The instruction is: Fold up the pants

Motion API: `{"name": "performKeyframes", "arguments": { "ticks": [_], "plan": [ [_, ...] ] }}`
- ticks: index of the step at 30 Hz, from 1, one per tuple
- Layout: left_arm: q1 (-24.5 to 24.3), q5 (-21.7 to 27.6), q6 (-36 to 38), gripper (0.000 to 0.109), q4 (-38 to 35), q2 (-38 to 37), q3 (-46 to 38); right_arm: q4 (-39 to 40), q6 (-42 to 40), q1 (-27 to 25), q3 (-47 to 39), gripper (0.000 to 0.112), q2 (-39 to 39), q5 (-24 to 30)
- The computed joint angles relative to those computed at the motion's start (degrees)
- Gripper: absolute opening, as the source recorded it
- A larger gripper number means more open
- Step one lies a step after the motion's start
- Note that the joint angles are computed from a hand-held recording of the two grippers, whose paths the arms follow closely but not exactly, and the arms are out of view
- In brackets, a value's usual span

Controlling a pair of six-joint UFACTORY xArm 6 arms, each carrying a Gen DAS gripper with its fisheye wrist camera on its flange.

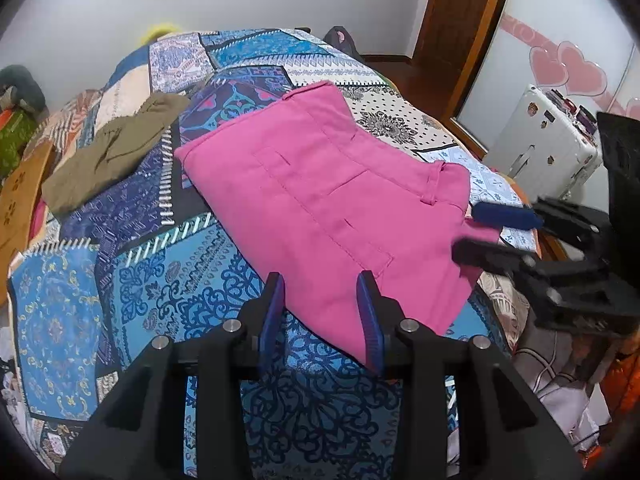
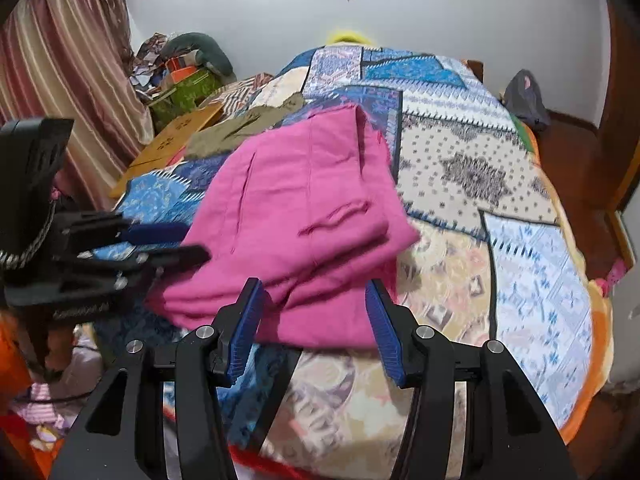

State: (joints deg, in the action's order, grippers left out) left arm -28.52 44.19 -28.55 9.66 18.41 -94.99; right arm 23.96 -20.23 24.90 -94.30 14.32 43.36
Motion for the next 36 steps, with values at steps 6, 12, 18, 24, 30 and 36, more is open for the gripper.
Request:
{"name": "performKeyframes", "arguments": {
  "ticks": [6,12,18,24,30,36],
  "plan": [
    [0.82,-2.29,-0.31,0.051,-1.96,-1.38,2.91,-2.14,-1.87,-1.36,-0.68,0.061,1.47,0.61],
    [0.12,-1.85,-1.64,0.051,0.85,-1.03,2.41,-5.94,3.5,-3.02,2.19,0.06,0.11,-1.84],
    [-0.15,-0.95,-3.21,0.051,1.39,-0.93,1.94,-2.79,3.6,-4.66,3.56,0.046,-2.03,-0.33],
    [-1.1,-0.35,-3.86,0.051,0.7,0.01,0.34,7.24,-3.48,-3.85,7.24,0.047,-7.12,2.23],
    [-2.49,0.55,-1.55,0.051,-1.12,2.2,-3.3,6.05,-2.63,-2.33,5.31,0.046,-3.82,4.04],
    [0.59,0.57,-2.21,0.05,0.81,1.89,-5.4,4.04,-2.11,-3.34,1.65,0.046,-0.49,4.77]
  ]
}}
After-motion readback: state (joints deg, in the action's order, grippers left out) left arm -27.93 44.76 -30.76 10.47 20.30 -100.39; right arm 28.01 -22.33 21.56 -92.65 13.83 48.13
